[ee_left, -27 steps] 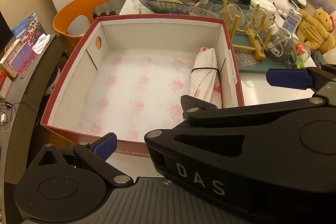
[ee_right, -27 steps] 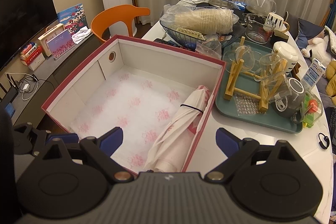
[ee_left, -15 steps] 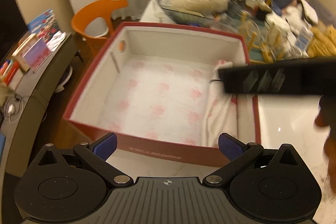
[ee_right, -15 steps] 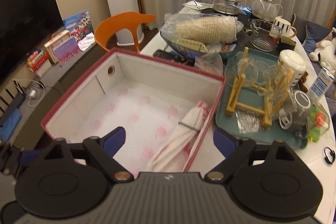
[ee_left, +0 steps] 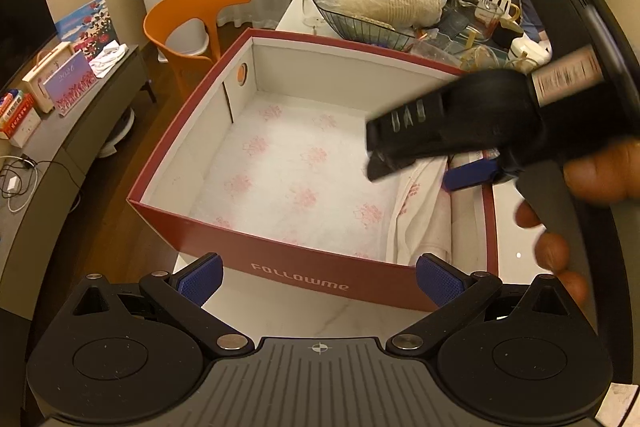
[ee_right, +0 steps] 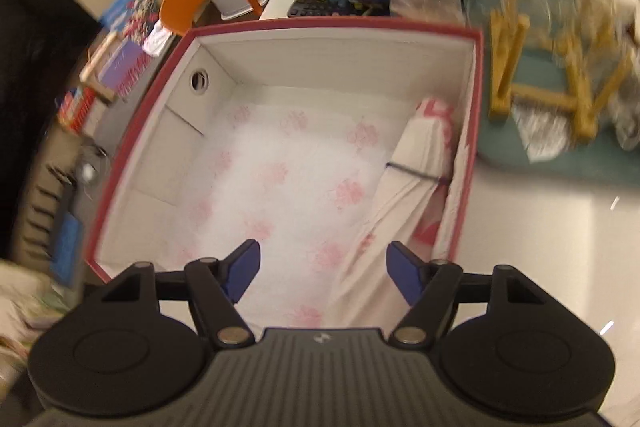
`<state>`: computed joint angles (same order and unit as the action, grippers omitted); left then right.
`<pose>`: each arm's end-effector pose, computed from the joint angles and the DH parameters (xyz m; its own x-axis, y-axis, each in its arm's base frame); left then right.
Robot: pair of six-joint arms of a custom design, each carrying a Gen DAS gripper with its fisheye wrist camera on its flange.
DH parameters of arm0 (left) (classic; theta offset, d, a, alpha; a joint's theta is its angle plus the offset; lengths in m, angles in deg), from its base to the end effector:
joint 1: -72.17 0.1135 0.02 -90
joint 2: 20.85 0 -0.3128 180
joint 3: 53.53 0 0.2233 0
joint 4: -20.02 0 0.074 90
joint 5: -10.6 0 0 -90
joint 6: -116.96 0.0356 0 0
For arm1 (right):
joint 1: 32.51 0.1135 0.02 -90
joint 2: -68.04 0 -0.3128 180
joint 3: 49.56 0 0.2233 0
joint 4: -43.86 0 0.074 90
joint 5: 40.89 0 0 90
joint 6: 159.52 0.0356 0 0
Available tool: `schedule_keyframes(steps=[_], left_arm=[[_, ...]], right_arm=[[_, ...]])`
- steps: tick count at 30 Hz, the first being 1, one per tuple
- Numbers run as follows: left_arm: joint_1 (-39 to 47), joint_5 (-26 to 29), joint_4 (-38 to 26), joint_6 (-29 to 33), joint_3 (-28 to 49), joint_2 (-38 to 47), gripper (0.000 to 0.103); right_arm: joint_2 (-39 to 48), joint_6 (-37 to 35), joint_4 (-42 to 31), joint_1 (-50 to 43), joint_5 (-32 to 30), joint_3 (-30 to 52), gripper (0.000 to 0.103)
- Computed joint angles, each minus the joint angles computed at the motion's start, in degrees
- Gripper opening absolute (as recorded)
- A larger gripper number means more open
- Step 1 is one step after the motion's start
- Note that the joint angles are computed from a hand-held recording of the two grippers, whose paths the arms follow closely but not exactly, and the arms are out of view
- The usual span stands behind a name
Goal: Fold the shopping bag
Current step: 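Reach the right tool into the red box toward the rolled white bag, then grasp the rolled bag with the right tool and lift it out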
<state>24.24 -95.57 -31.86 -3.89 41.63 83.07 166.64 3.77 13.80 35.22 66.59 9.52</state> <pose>0.2546 -0.2673 0.2888 -0.8200 0.1735 -0.5454 0.2341 0.9713 -0.0430 0.1148 0.2520 0.1795 -0.9095 0.1897 -0.3699 0.0978 0.9625 0.2532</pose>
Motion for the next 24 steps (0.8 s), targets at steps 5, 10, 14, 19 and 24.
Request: schedule_keyframes(steps=[5, 10, 14, 19, 24], left_arm=[[0.9, 0.8, 1.3, -0.1, -1.2, -0.8, 0.103], [2.0, 2.1, 3.1, 0.6, -3.0, -2.3, 0.103], [4.2, 2.9, 4.6, 1.9, -5.6, -4.4, 0.103], [7.4, 6.2, 7.4, 2.2, -8.1, -6.0, 0.103], [9.6, 8.5, 9.8, 3.1, -10.0, -7.1, 0.103]], right_arm=[[3.8, 1.5, -5.3, -1.1, -0.7, 3.9, 0.066], [11.2, -0.3, -17.7, -1.2, -3.0, 14.5, 0.067], [13.5, -1.1, -21.1, -4.3, -5.4, 18.3, 0.066], [24.7, -6.7, -34.3, -4.4, -5.2, 32.3, 0.068], [31.4, -6.0, -42.3, -1.9, -1.3, 37.9, 0.035]])
